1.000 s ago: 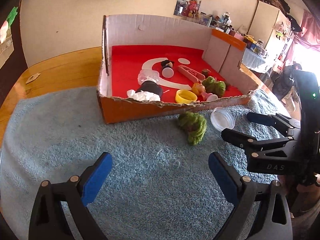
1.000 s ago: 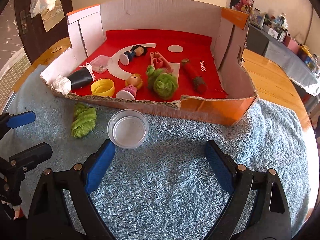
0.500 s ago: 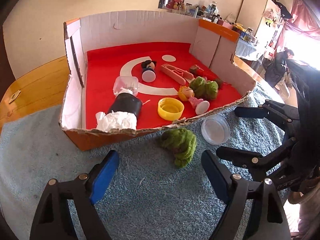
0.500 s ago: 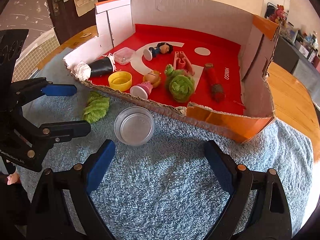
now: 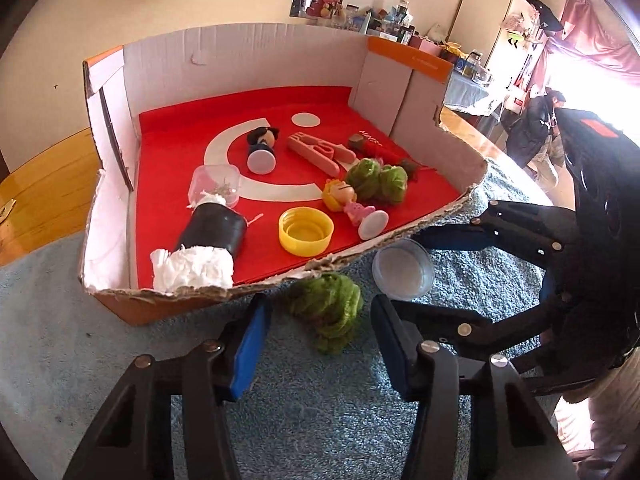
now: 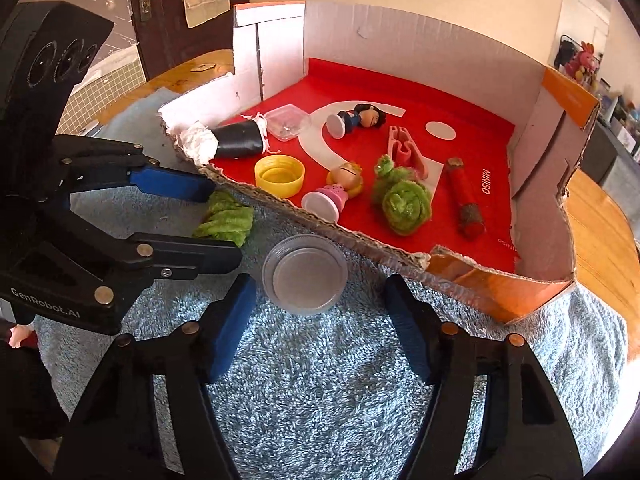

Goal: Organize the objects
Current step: 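Grasp the green crocheted lettuce with the left tool while the right tool grasps the clear dish, then carry the green lettuce and clear dish into the red-lined box with both tools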

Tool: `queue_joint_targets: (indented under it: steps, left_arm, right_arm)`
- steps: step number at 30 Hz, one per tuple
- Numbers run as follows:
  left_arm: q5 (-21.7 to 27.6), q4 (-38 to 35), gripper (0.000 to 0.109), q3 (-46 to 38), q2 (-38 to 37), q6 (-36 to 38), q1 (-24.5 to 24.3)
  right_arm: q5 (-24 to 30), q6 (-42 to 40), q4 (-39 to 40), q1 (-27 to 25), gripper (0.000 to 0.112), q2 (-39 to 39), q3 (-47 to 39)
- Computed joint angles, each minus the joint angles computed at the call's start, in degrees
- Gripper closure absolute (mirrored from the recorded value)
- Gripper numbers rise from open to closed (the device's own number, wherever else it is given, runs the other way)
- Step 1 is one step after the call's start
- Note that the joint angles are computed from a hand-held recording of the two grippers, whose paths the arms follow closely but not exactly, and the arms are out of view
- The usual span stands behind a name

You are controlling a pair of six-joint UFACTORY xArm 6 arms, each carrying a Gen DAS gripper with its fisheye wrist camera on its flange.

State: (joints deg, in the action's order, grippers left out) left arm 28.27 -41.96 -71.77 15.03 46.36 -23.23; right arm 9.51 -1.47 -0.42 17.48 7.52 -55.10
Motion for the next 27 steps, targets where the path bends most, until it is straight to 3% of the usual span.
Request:
queue_joint_targets:
  steps: [2,3,4,13,23,27]
  left_arm:
    - [-0.89,-0.83,0.064,0.43,-0.09,1.29,-0.35]
    - [-0.97,-1.42,0.068,0.55,-0.11,1.98,-0.46]
    - [-1.51,-1.79,0.074,0.96,-0.31,2.35,-0.58]
    - [-1.92,-5.58,0.075,3.85,-2.83,5.60,-0.43]
    - [-0.81,-12.66,0.075,9.61,-10.53,11.38,0.52]
    - [-1.14,-14.93,0.075,11.48,-13.65,13.87,0.58]
  right_arm:
    - [-0.22,-1.75,1.81,0.33,0.063,0.12,-0.13]
    - [-0.34,-2.28,2.40,0.42,0.073,0.23,-0.22]
    - [-0.31,-1.82,2.14,0.41,0.073,0.23,-0.24]
    - [-1.95,-0.50,3.94,1.21,0.073,-2.78,3.25]
    - [-5.84,0.81,6.47,2.89,0.073,-9.58,9.35]
    - [-6.27,8.98,-2.26,2.42,0.073,-12.55,10.92]
